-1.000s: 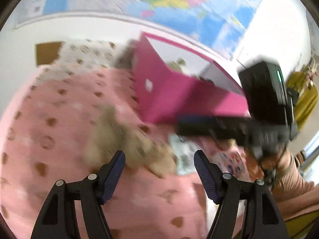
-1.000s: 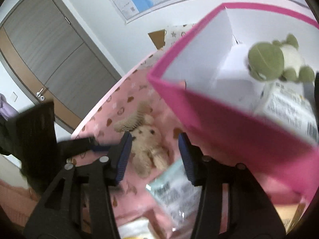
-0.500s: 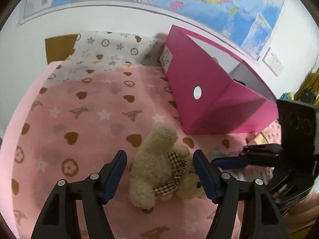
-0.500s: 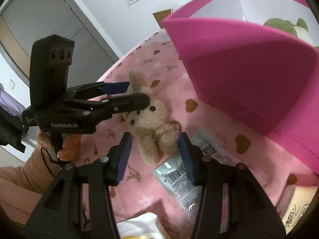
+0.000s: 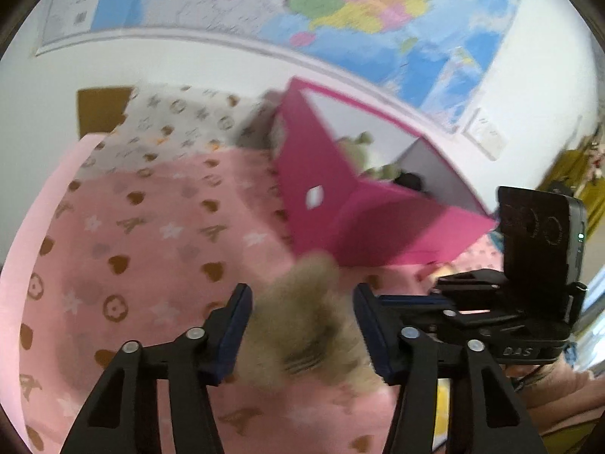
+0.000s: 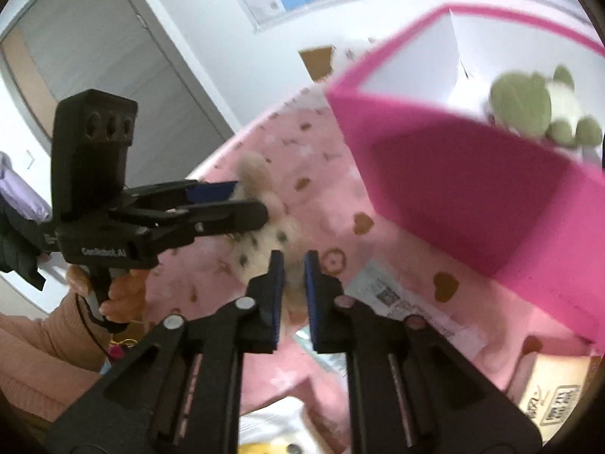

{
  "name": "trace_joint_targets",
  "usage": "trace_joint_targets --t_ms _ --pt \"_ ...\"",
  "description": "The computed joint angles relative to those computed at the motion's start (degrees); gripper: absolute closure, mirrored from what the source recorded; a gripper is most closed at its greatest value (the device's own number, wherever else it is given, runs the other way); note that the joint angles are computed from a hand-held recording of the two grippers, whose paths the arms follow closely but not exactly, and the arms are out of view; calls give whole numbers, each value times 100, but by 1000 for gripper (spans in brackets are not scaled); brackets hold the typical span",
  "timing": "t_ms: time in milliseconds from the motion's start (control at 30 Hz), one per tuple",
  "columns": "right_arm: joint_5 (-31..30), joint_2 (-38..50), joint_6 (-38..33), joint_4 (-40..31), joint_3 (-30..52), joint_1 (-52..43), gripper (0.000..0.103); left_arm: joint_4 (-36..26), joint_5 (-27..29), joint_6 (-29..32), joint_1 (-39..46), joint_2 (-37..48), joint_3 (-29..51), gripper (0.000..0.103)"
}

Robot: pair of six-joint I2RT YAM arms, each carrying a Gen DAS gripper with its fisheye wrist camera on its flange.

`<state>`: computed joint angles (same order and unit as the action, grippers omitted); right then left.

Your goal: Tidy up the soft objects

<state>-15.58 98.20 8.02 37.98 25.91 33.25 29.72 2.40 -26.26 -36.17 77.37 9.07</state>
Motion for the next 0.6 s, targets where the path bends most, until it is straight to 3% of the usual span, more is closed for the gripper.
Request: trace_joint_targets --t_ms 133,267,333,367,400,567,600 --pt "166 -752 -33 -41 -324 176 99 -650 -789 39 -673 -487 283 48" --pt "85 -940 -58 -293 -370 3 95 -643 -727 51 -441 -330 318 47" --pt "164 -622 21 -160 -386 37 71 -582 -580 99 -201 -233 247 45" --pt "157 -438 -7 -201 -321 56 51 -518 -446 103 -62 -179 194 43" --pt "214 -281 -35 -154 -300 110 48 -463 -357 101 56 -114 150 42" --pt "425 478 -72 -116 41 440 49 258 442 207 501 682 11 41" --pt "447 599 -37 -111 112 454 55 400 544 210 529 919 44 41"
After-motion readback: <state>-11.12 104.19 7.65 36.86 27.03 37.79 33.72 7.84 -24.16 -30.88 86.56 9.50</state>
